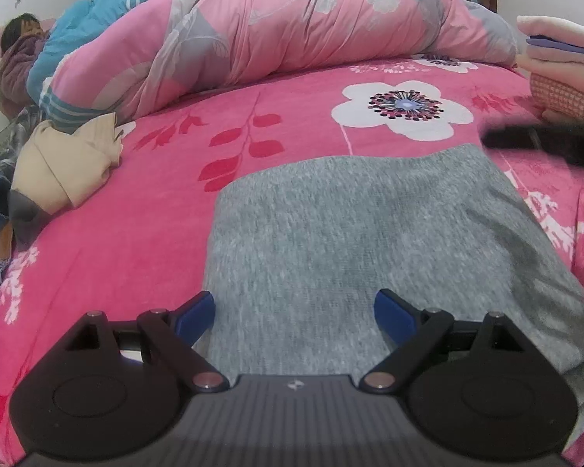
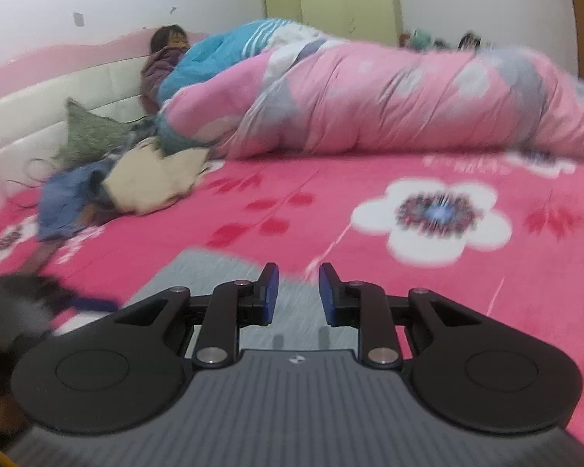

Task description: Fold clothes

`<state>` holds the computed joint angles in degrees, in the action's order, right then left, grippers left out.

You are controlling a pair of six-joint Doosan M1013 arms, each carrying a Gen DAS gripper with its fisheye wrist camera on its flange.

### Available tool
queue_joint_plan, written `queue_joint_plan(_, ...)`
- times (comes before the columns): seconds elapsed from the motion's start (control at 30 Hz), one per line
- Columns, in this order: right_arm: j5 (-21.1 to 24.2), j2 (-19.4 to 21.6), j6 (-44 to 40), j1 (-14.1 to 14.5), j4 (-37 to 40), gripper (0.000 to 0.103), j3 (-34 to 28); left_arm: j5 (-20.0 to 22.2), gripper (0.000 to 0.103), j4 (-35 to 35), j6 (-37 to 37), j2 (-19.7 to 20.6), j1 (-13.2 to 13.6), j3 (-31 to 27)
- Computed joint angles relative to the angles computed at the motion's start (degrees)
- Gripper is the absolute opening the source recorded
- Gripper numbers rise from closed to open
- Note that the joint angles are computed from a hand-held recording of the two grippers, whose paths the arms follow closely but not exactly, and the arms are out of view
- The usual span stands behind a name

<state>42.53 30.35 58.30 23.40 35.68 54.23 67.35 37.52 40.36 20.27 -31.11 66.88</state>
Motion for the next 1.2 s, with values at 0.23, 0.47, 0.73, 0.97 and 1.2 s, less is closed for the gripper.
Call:
queue_joint_plan(0.23,1.46,-0.77,4.77,-0.56,-0.44,0.022,3.3,-6.06,0.091,1.73,-2.3,-3.47,0.07,4.42)
queue_joint_plan(0.47,6.04,-5.85,-21.3,-2.64,17.95,0.035,10.48,-18.89,0.095,-2.69,-0.12,-11.16,0.9,15.69)
queue_joint_plan(0.73,3.68,-7.45,-18.36,-5.28,25.7,0.071,14.63,-34.2,0.097,-17.25,-2.07,-15.66,7.22,22.07)
queue_joint_plan(0.97,12.62,-1.93,5.47,-9.39,26.36,0.081,8.32,-37.26,0.098,-50.88,18.87,-14.55,14.0,22.88)
queue_joint_plan(1.2,25.08,6.18,11.26,-8.24,21.25,0.084,-4.23,-35.59,0.099,-66.09,34.44,-12.24,16.04,22.04)
